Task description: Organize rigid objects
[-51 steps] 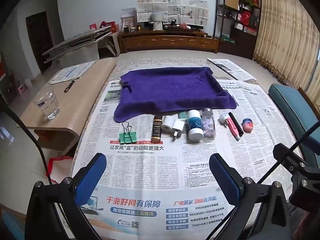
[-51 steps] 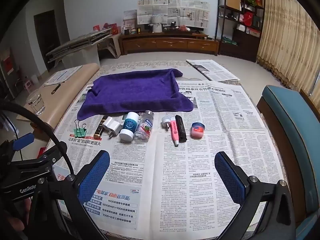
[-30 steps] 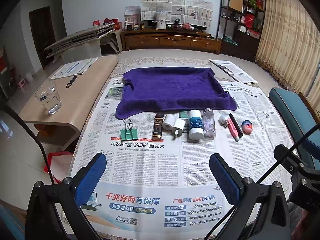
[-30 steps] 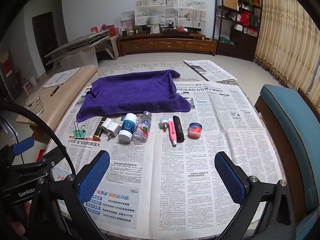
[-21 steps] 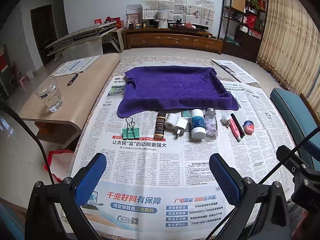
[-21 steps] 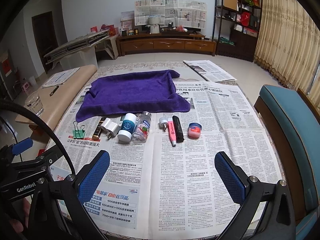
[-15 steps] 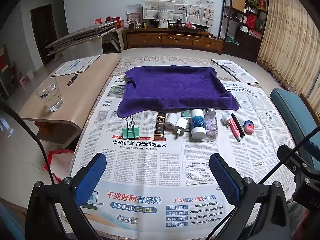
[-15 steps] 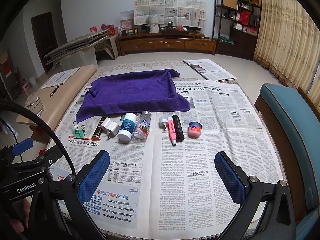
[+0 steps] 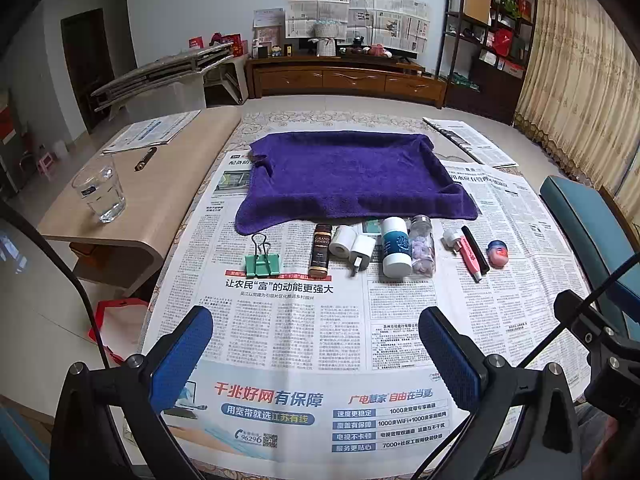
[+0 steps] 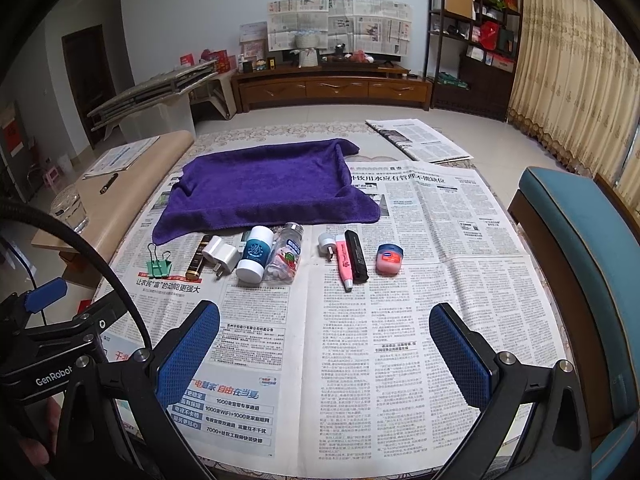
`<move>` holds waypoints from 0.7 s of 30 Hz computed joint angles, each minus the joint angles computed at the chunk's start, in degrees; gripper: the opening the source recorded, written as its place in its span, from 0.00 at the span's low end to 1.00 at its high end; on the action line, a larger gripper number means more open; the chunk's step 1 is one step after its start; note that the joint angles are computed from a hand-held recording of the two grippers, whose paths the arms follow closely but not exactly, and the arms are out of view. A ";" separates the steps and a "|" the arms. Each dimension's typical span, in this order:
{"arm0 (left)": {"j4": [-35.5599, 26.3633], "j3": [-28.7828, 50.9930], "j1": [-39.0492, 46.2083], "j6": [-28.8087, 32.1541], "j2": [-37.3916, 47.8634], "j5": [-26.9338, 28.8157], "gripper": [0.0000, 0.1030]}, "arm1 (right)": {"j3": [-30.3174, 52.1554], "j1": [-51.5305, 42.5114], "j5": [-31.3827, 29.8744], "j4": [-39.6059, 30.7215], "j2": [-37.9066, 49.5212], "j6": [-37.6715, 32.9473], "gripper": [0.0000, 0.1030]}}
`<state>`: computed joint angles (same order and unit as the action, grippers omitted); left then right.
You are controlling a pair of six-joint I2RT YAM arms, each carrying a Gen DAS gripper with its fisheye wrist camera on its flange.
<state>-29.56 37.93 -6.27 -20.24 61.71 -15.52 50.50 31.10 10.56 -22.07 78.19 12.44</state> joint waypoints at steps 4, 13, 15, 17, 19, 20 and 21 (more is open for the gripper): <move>-0.01 0.02 -0.04 0.05 0.03 0.02 1.00 | 0.01 0.25 0.18 -0.18 0.08 -0.09 1.00; -0.23 -0.03 0.09 0.16 -0.32 0.08 1.00 | -0.19 0.56 0.61 -0.23 -0.11 0.10 1.00; -0.33 -0.13 0.09 0.08 -0.61 -0.02 1.00 | -0.16 0.47 0.44 -0.34 -0.18 0.14 1.00; -0.48 -0.15 0.11 0.04 -0.73 -0.14 1.00 | -0.21 0.42 0.38 -0.41 -0.36 0.21 1.00; -0.60 -0.15 0.27 0.04 -0.85 -0.13 1.00 | -0.35 0.08 0.14 -0.40 -0.63 0.01 1.00; -0.69 -0.11 0.43 0.02 -0.90 -0.07 1.00 | -0.39 -0.09 -0.01 -0.42 -0.74 -0.06 1.00; -0.70 -0.08 0.62 -0.01 -0.83 0.03 1.00 | -0.33 -0.10 -0.04 -0.51 -0.72 -0.13 1.00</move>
